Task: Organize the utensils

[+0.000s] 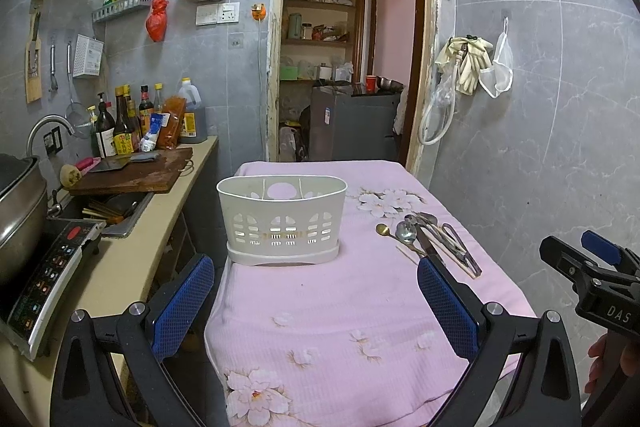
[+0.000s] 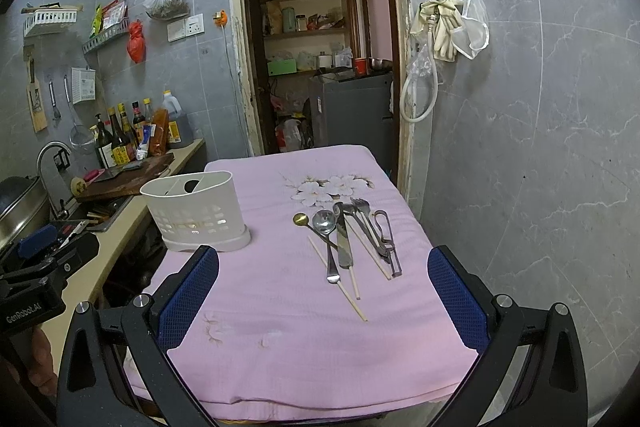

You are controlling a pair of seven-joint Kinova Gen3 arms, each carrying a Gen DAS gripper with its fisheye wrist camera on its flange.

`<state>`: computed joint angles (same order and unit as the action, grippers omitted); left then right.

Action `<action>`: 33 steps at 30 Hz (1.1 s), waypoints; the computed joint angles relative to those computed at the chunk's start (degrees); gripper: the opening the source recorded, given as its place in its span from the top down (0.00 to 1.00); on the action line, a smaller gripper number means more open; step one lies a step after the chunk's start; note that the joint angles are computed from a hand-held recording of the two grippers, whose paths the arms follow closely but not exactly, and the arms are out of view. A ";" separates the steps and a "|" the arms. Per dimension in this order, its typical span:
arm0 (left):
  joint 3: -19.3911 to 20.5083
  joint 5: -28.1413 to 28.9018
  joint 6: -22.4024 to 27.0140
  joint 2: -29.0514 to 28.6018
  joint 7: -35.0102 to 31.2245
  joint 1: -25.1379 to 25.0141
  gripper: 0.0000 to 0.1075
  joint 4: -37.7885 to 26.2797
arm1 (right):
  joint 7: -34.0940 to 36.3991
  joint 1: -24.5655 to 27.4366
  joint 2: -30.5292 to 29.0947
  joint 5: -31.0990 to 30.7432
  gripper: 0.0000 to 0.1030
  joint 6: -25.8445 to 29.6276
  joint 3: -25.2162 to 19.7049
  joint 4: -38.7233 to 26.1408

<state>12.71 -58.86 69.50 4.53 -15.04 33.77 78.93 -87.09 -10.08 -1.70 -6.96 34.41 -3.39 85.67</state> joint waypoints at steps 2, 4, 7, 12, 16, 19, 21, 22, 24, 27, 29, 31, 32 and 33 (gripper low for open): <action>0.07 0.01 0.05 0.47 0.19 0.12 0.05 -0.13 | -0.14 -0.01 -0.01 0.13 0.01 -0.02 -0.02 0.00; -0.21 0.61 0.25 0.91 -0.10 0.15 0.05 -0.61 | -0.06 0.02 0.07 0.09 0.01 0.00 0.04 -0.01; -0.73 1.58 0.47 1.39 -0.41 0.21 0.05 -1.49 | -0.07 0.05 0.11 0.09 0.01 0.04 0.05 0.01; -1.34 3.04 -0.40 1.03 -0.19 -0.12 0.05 -1.66 | -0.59 0.11 0.20 0.41 0.01 -0.27 0.02 0.19; -1.28 3.42 0.44 1.46 -1.61 -0.04 0.05 -2.74 | -1.30 0.03 0.08 0.96 0.01 -0.29 -0.08 0.32; -1.43 3.41 0.42 1.48 -1.45 0.15 0.05 -2.70 | -1.04 0.03 0.12 0.75 0.01 -0.25 0.00 0.29; -1.51 3.32 0.49 1.53 -1.43 0.26 0.05 -2.74 | -1.03 0.03 0.11 0.72 0.01 -0.28 0.00 0.34; -1.55 3.34 0.50 1.51 -1.47 0.29 0.05 -2.74 | -0.96 0.04 0.11 0.67 0.01 -0.30 0.01 0.33; -1.60 3.46 0.55 1.56 -1.60 0.29 0.05 -2.90 | -0.82 0.06 0.11 0.49 0.01 -0.16 0.06 0.30; -1.66 3.60 0.68 1.60 -1.77 0.34 0.05 -3.02 | -0.94 0.03 -0.03 0.77 0.01 -0.11 -0.03 0.29; -1.74 3.72 0.78 1.52 -1.72 0.29 0.05 -2.90 | -0.84 0.01 -0.04 0.64 0.01 0.11 -0.01 0.18; -1.77 3.98 0.96 1.47 -1.89 0.13 0.05 -2.96 | -1.11 -0.06 0.24 0.92 0.01 0.67 -0.10 -0.59; -1.78 4.15 1.06 1.41 -1.99 0.06 0.05 -3.00 | -1.11 -0.06 0.24 0.92 0.01 0.67 -0.10 -0.59; -1.81 4.36 1.02 1.40 -2.19 -0.09 0.05 -3.09 | -1.18 -0.07 0.21 0.91 0.01 0.64 -0.10 -0.57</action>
<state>10.90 -54.50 70.51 5.93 -17.23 33.68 75.85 -88.28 -10.15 -1.49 -6.06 35.06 -3.49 85.10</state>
